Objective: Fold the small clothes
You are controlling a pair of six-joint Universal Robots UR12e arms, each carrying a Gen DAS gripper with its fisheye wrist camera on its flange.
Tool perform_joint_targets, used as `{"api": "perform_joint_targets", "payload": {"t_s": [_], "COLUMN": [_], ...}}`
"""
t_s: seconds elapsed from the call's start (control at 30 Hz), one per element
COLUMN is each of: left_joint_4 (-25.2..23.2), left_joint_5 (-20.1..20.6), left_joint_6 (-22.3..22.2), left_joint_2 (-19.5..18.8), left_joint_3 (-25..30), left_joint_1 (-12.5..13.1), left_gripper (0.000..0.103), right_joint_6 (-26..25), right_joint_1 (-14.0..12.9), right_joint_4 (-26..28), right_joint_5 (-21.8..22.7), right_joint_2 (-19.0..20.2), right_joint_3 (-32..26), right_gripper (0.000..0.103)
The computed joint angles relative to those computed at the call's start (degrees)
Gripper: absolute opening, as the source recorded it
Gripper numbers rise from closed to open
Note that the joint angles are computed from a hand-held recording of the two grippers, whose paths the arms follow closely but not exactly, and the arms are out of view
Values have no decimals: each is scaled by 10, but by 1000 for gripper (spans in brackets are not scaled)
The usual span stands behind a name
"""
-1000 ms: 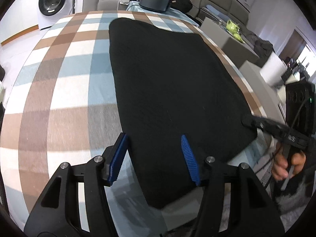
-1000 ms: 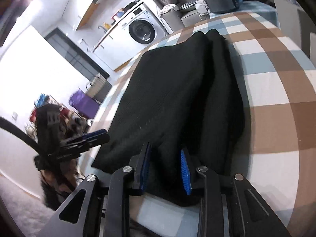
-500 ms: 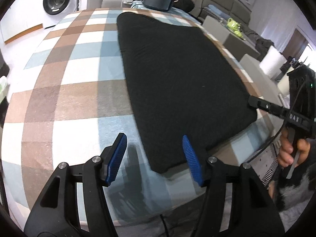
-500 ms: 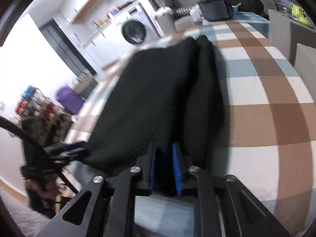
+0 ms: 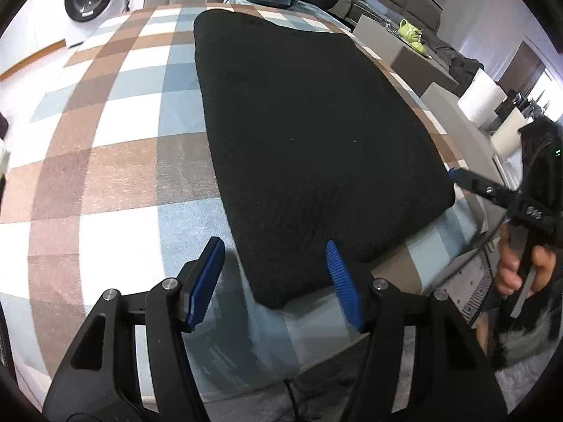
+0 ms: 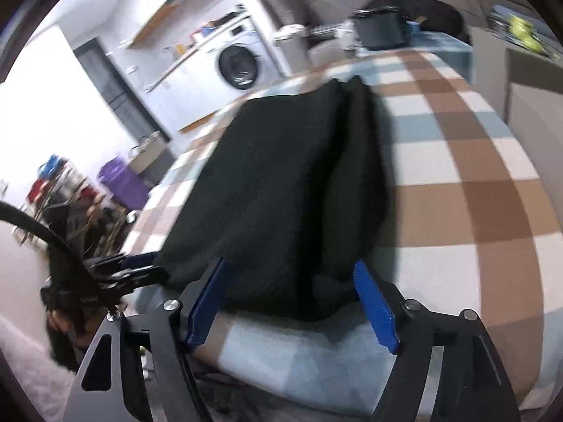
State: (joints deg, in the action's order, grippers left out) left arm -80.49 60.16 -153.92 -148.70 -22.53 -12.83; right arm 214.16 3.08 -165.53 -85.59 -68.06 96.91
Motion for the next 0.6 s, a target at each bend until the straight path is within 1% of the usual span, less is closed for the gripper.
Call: {"api": "perform_joint_targets", "payload": {"t_s": [0.1,0.23,0.33,0.43,0.53,0.57,0.6], "left_joint_4": [-11,-14,-4,-7,-16,-22,-22], "left_joint_5": [7,29,40,42,40,38,37], "left_joint_6": [-9,-15,-14,-19,-22,-22,-22], "left_joint_2": [-16,-30,-32,-38,-47,-53,-54], "left_joint_3": [29,57,60,71,88,99,100], "left_joint_1": [-4,-11,-15,-17,-17,-17,-16], "left_gripper": [57,57,57,57,57,57,57], "right_joint_6": [18,5,8,11,18,21,29], "right_joint_1": [-3,4,3,2,0,-1,-3], "right_joint_4": [4,17,12,10,-14,-18,-17], "right_joint_5": [8,-4,-2,-2,-10,-7,-7], "right_joint_2": [7,16,19,18,13,12,12], "right_joint_3": [-3,-16,-17,-16,-6,-3,-2], "right_gripper": [75,75,75,73,72,71,61]}}
